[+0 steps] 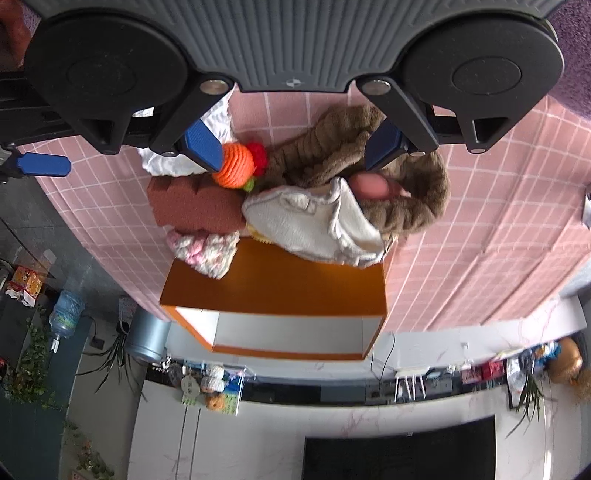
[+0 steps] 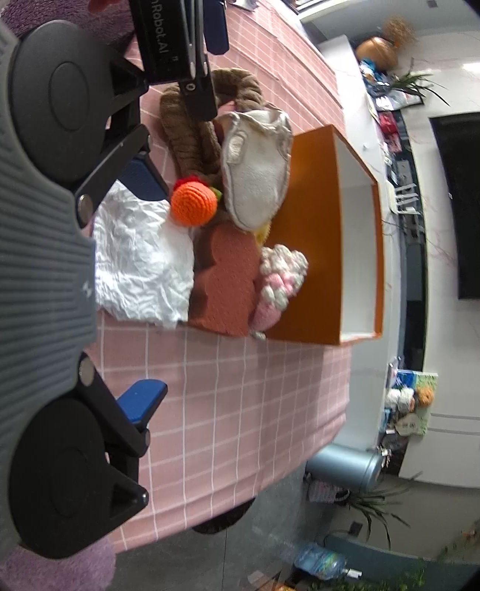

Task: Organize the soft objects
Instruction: 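Grasp the white crumpled tissue with the right gripper while the left grasps the cream cloth bag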

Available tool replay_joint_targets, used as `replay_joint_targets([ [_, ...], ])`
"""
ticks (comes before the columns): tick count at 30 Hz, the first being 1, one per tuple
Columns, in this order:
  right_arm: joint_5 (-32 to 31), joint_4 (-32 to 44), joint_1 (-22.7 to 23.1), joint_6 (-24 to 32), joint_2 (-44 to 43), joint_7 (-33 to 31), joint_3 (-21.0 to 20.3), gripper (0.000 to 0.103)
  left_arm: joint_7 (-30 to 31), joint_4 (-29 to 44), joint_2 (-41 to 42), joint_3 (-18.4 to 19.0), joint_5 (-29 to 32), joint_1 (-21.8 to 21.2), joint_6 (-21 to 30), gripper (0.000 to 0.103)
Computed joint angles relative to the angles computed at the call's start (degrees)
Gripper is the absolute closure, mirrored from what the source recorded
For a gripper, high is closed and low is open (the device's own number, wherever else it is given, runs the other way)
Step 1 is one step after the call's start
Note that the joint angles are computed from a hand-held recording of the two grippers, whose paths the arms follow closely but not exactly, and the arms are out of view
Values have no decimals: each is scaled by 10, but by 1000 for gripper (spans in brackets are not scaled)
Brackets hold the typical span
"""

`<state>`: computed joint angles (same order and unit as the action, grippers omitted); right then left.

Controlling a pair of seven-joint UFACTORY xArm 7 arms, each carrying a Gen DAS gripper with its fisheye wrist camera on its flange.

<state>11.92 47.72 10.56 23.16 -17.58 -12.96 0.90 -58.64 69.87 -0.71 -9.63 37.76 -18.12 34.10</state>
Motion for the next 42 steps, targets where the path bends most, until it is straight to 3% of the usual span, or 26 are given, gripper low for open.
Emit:
replay_joint_targets([
  [5,59,33,26,14,61,-57,-11,2,-3,-7,8,8,-3,7,8,3],
  [11,-2,69,1,9,130,-12,24,2,-3,-10,19,18,2,13,-14,3],
  [19,93,95,-16,46,165,-53,26,2,22,10,48,28,-3,8,-25,3],
  [22,105,87,-17,47,150,-67,27,16,32,14,54,31,-10,3,-21,3],
  [24,101,80,-17,42,139,-68,25,32,34,16,55,33,-11,0,-18,3],
  [26,89,77,-19,41,131,-54,23,37,34,16,55,33,-11,-2,-15,3],
  [30,124,80,-22,51,123,-67,9,53,31,15,50,34,-1,-6,-11,3],
  [33,182,91,-28,78,121,-92,-7,59,48,10,44,33,0,-3,-21,3],
  [35,254,109,-35,114,129,-111,-21,61,70,4,38,32,-6,0,-34,5],
  [37,311,124,-49,150,134,-117,-29,63,91,-1,36,31,-25,6,-50,13],
  [39,333,127,-61,160,131,-124,-29,64,112,-4,34,31,-44,10,-62,16],
  [42,352,133,-68,164,120,-145,-27,66,113,2,35,31,-9,9,-60,16],
])
